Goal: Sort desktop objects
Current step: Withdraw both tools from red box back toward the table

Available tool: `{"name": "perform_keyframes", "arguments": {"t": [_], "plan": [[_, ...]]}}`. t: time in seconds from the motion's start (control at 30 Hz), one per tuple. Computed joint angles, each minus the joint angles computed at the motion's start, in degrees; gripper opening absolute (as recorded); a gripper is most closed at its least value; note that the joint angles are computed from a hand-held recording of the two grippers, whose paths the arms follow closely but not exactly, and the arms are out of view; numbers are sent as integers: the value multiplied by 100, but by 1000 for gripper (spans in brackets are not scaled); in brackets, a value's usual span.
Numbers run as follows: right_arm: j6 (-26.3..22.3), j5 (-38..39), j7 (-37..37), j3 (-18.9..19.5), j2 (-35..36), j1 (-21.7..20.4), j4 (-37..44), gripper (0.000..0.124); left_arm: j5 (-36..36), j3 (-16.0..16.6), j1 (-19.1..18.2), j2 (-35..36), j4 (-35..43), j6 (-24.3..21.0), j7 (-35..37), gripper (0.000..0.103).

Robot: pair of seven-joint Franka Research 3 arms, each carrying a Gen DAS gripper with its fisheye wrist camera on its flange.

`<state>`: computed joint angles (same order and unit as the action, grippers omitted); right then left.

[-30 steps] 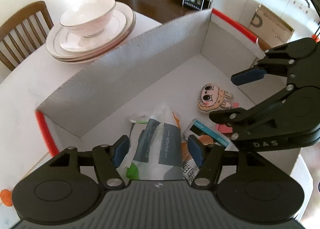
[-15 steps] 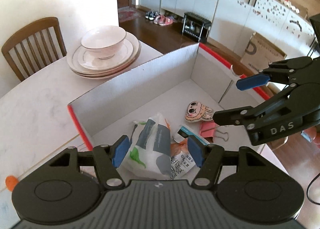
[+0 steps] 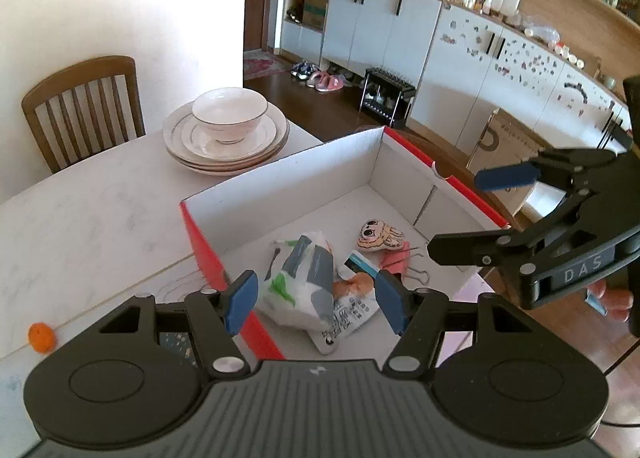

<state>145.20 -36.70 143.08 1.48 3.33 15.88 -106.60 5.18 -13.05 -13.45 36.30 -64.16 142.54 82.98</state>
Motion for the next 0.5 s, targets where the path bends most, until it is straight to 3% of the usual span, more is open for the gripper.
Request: {"name": "perform_keyframes", "arguments": {"t": [0.27,0.5], "plan": [[-331,-688,788,154,51,300,122,102,-212,-130,374,-1103,-1700,876,120,64],[-585,-1068,1356,201,243,603,384,102,-609,-250,679,-1779,-2728,1340,382,67]]}}
